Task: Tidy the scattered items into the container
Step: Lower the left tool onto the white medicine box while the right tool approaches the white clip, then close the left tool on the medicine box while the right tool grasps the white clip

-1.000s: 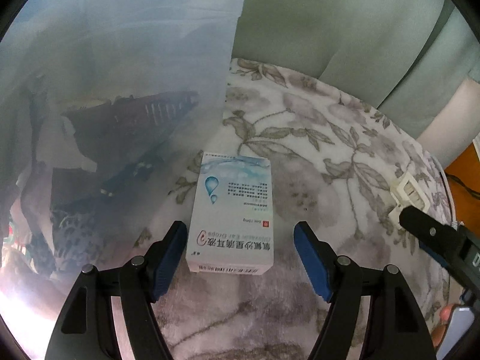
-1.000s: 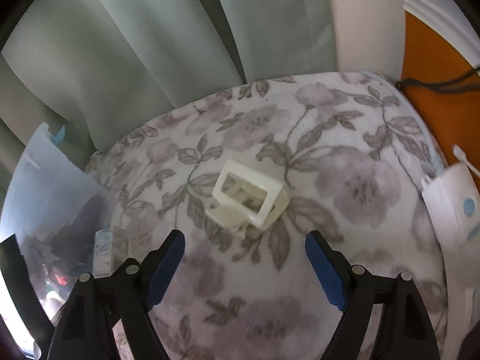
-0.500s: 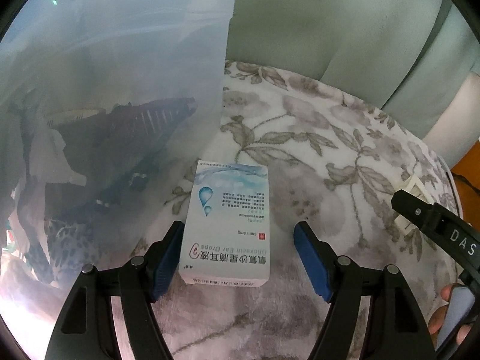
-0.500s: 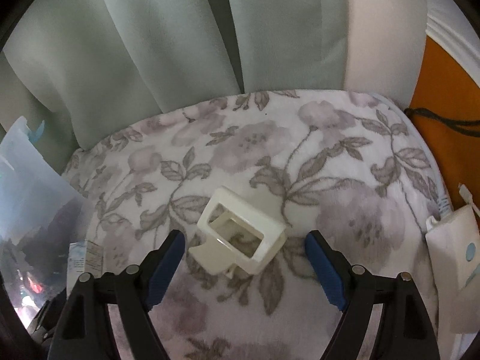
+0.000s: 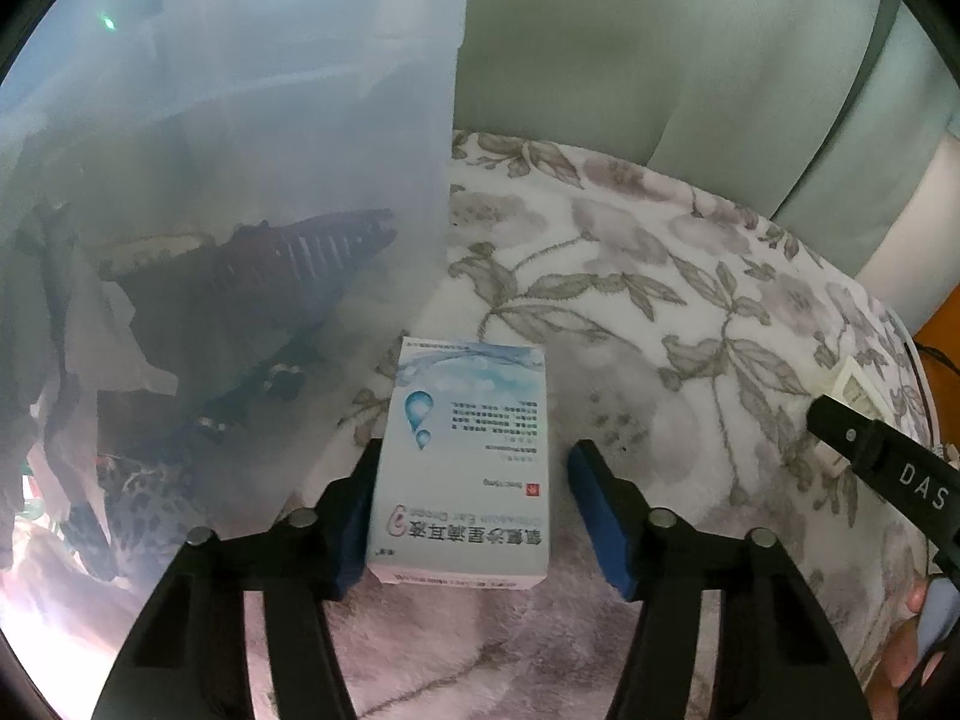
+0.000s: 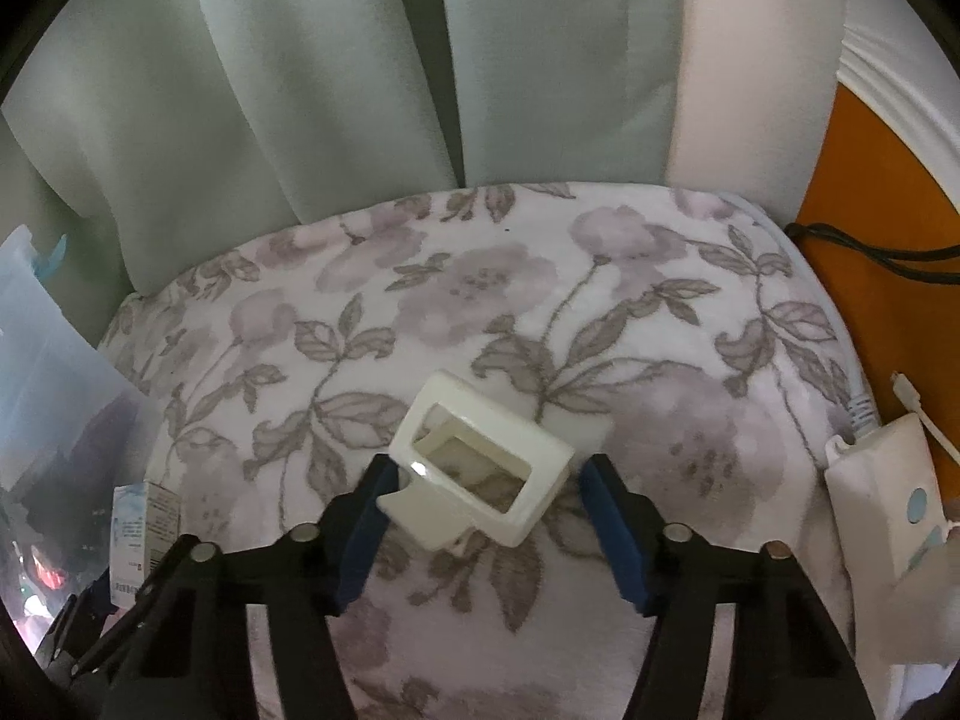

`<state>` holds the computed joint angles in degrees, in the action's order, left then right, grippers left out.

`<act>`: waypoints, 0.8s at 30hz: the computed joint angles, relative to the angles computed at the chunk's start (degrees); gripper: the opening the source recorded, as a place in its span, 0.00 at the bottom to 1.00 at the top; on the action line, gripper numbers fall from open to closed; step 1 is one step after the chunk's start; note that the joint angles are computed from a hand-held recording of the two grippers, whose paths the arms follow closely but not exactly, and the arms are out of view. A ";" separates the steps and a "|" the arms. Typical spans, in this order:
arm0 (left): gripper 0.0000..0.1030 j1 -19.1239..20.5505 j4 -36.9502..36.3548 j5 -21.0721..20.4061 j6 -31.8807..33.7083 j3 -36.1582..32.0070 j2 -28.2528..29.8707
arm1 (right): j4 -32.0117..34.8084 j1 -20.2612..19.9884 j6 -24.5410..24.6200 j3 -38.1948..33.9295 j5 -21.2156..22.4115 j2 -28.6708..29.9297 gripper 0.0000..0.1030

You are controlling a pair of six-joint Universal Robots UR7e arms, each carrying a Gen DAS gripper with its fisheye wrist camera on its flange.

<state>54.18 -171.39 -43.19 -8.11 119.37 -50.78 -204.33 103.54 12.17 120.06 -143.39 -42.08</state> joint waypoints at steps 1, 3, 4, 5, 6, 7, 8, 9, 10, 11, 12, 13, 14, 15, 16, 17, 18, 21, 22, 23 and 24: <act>0.53 0.00 0.09 0.10 0.02 -0.10 -0.02 | 0.15 0.01 0.31 0.20 0.13 -0.22 0.60; 0.49 0.00 0.28 0.26 0.08 -0.25 -0.09 | 0.39 0.05 0.96 0.67 0.28 -0.59 0.60; 0.47 -0.01 0.37 0.28 0.11 -0.31 -0.13 | 0.48 0.07 1.29 0.93 0.32 -0.73 0.60; 0.47 -0.01 0.52 0.17 0.14 -0.38 -0.20 | 0.56 0.09 1.61 1.20 0.36 -0.87 0.60; 0.47 0.01 0.71 0.01 0.19 -0.46 -0.28 | 0.65 0.11 1.94 1.46 0.40 -1.01 0.60; 0.47 0.04 0.80 -0.08 0.23 -0.50 -0.35 | 0.74 0.14 2.26 1.73 0.43 -1.15 0.60; 0.47 0.06 0.90 -0.18 0.27 -0.54 -0.41 | 0.93 0.29 2.63 2.04 0.35 -1.38 0.60; 0.47 0.09 1.00 -0.27 0.32 -0.58 -0.48 | 0.96 0.42 3.05 2.32 0.31 -1.46 0.60; 0.47 0.10 1.12 -0.35 0.36 -0.61 -0.56 | 1.00 0.57 3.50 2.61 0.26 -1.54 0.60; 0.47 0.08 1.30 -0.42 0.41 -0.61 -0.66 | 1.05 0.71 3.94 2.90 0.22 -1.62 0.60; 0.47 0.06 1.48 -0.48 0.45 -0.61 -0.77 | 1.17 0.89 4.46 3.23 0.19 -1.76 0.60; 0.47 0.05 1.69 -0.55 0.49 -0.63 -0.87 | 1.28 1.06 4.95 3.56 0.16 -1.89 0.60; 0.47 0.04 1.96 -0.61 0.47 -0.66 -0.99 | 1.39 1.22 5.47 3.91 0.14 -2.03 0.60; 0.47 0.02 2.35 -0.68 0.37 -0.71 -1.13 | 1.51 1.40 6.23 4.43 0.20 -2.27 0.60; 0.46 0.00 2.74 -0.74 0.26 -0.76 -1.28 | 1.68 1.51 6.84 4.76 0.21 -2.44 0.60; 0.46 -0.03 3.19 -0.81 0.11 -0.81 -1.44 | 1.87 1.63 7.46 5.10 0.22 -2.62 0.60; 0.46 -0.09 3.77 -0.90 -0.14 -0.85 -1.65 | 2.20 1.86 8.26 5.49 0.11 -2.82 0.60; 0.46 -0.24 5.19 -1.43 -0.91 -0.80 -2.35 | 3.13 2.57 10.60 6.63 -0.25 -3.38 0.60; 0.46 -0.30 5.70 -1.76 -1.28 -0.68 -2.75 | 3.38 2.82 11.35 7.01 -0.39 -3.54 0.60; 0.46 -0.36 6.20 -2.10 -1.64 -0.55 -3.15 | 3.65 3.07 12.12 7.40 -0.53 -3.71 0.60; 0.46 -0.40 6.68 -2.44 -1.95 -0.42 -3.56 | 4.07 3.46 13.19 8.06 -0.72 -4.14 0.60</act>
